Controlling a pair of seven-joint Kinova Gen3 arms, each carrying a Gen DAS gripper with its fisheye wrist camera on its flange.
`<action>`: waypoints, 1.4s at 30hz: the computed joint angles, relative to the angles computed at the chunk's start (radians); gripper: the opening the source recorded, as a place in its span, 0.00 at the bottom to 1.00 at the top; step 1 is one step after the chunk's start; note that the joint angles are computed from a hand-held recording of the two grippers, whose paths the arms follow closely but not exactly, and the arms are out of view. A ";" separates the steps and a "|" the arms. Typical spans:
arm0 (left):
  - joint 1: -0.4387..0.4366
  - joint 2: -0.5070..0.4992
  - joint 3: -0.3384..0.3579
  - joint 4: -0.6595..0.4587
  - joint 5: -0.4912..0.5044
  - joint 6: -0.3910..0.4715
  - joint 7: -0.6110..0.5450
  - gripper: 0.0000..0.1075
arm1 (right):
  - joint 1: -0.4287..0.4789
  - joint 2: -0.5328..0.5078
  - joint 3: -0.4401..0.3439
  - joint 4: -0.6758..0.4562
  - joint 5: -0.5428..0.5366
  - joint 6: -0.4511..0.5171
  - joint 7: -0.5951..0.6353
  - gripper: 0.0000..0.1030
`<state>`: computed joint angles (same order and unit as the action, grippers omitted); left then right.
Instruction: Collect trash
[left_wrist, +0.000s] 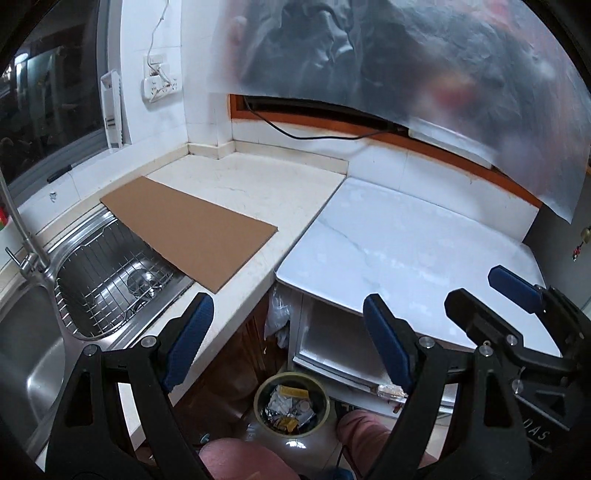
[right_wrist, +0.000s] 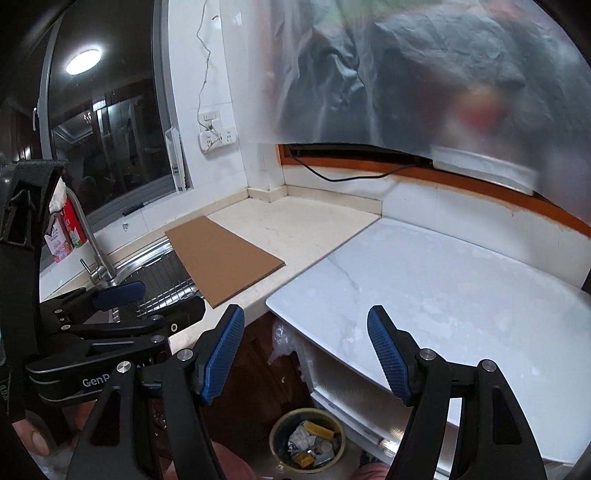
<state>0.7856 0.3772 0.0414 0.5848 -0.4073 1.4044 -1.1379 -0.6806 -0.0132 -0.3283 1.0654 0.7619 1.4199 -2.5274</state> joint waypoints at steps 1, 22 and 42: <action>0.001 0.001 -0.001 -0.002 -0.002 0.000 0.001 0.75 | 0.002 -0.001 0.002 0.004 -0.002 -0.006 -0.002 0.69; 0.014 -0.003 -0.006 0.007 -0.034 -0.015 0.016 0.75 | 0.066 -0.024 0.002 0.056 -0.039 -0.071 0.004 0.69; 0.017 0.014 -0.015 -0.024 -0.029 0.011 0.012 0.75 | 0.087 -0.033 -0.011 0.070 -0.043 -0.075 0.007 0.69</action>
<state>0.8026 0.3915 0.0267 0.5607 -0.4360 1.4156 -1.1258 -0.5939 -0.0460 -0.3391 1.1358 0.7186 1.3451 -2.5209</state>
